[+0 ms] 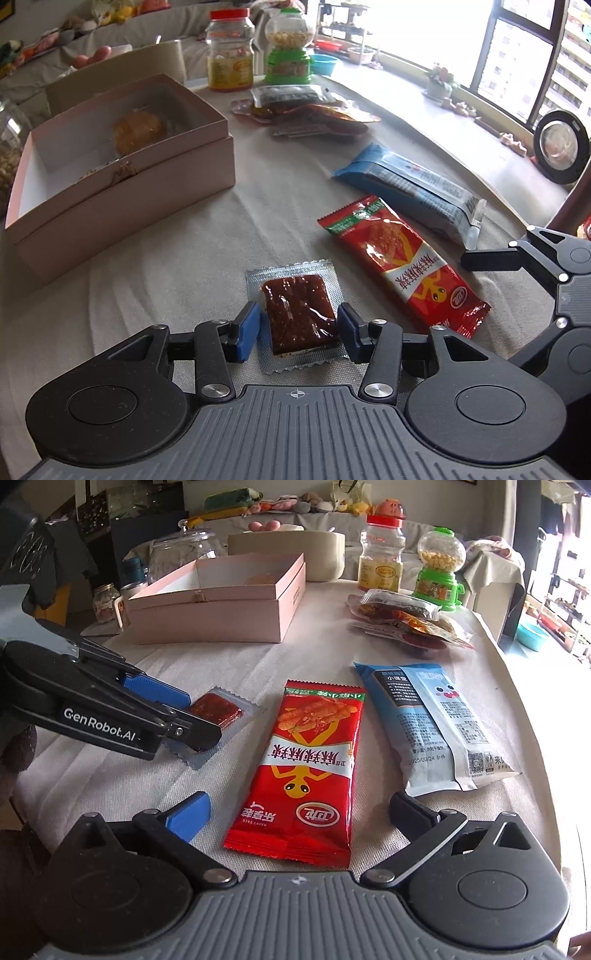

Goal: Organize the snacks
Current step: 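Lift the sauce sachet with the left tool while the right tool grasps the red spicy strip packet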

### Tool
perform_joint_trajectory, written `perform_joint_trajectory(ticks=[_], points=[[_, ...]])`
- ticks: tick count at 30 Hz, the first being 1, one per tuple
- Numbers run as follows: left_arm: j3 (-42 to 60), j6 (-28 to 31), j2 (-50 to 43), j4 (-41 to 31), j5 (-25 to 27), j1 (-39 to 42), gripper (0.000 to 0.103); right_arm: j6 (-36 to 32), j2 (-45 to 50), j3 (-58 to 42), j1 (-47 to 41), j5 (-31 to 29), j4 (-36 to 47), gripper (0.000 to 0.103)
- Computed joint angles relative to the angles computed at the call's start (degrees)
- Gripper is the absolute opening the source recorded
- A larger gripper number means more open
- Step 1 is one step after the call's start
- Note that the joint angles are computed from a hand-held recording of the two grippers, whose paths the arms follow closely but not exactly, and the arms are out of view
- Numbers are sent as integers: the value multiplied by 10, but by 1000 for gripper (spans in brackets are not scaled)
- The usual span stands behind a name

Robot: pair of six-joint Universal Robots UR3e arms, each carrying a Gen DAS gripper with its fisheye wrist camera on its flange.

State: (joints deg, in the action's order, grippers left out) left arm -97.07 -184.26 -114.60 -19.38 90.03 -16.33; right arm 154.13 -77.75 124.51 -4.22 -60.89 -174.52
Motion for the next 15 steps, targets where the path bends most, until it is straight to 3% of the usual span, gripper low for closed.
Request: perform_joint_trajectory(ticks=[4,11,13,15], points=[[-56,-6,11,70,-8,5,52,18,-5,-20,-19,38,27,93],[-116,-15,40,115,-29,16,49,65,60,-128,43,-37,61,74],[-124,-15,43,124,-27,12,44,56,64,-137,63,-72,54,56],[-126,-13,41,132,-7,0,44,39,50,-139,57,-61,84,50]])
